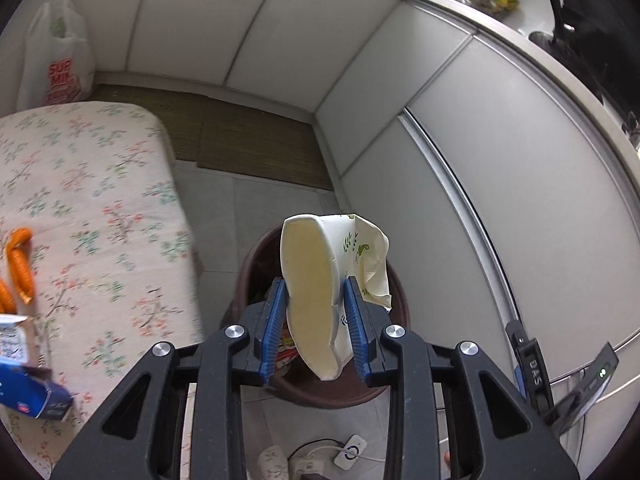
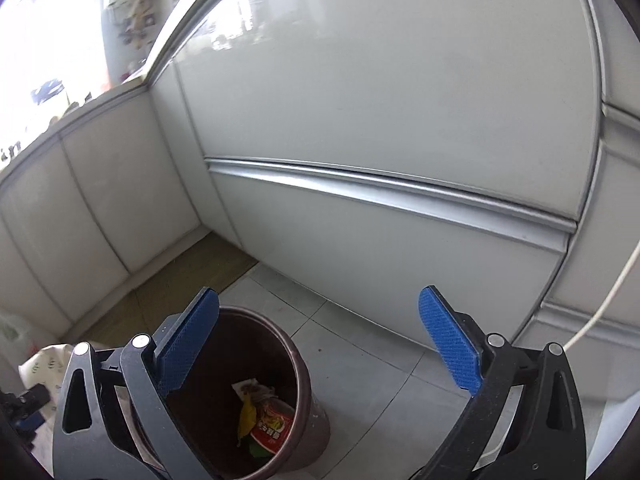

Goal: Collect trash
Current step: 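Carry the paper cup over the brown bin and open the left gripper, then reach the left gripper to the orange peel and grasp it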

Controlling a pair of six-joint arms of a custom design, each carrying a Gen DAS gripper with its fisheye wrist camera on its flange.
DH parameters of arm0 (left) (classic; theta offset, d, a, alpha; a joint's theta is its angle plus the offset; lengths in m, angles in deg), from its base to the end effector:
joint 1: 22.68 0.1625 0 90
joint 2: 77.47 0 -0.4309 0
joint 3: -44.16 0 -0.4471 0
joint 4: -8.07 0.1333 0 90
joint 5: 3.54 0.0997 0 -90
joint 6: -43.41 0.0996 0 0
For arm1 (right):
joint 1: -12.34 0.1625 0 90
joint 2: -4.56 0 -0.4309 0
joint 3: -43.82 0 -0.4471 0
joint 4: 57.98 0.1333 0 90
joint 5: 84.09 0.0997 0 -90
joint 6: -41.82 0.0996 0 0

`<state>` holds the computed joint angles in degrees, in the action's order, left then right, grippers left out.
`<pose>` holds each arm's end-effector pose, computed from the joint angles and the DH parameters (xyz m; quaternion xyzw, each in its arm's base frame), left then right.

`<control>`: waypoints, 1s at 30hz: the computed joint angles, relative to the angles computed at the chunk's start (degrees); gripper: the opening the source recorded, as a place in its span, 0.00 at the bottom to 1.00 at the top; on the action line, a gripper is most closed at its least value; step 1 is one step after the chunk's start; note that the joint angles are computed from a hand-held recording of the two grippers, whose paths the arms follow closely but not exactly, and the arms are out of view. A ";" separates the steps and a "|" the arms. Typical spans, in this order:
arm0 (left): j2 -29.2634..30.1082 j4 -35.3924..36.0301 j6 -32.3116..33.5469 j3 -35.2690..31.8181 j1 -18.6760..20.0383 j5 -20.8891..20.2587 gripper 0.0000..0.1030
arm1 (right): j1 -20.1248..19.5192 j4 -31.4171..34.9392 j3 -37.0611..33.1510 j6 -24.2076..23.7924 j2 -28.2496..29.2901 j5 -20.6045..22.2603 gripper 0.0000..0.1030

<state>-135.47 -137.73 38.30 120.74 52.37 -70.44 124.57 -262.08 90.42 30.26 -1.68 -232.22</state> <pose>-0.0365 -0.8048 0.3728 0.0160 0.9306 -0.3409 0.1324 0.3657 -0.7660 0.0008 -0.0757 -0.7538 0.5583 0.3382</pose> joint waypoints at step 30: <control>-0.53 1.99 1.39 0.14 0.20 11.07 0.76 | 2.27 13.93 -6.82 1.67 4.98 3.26 0.93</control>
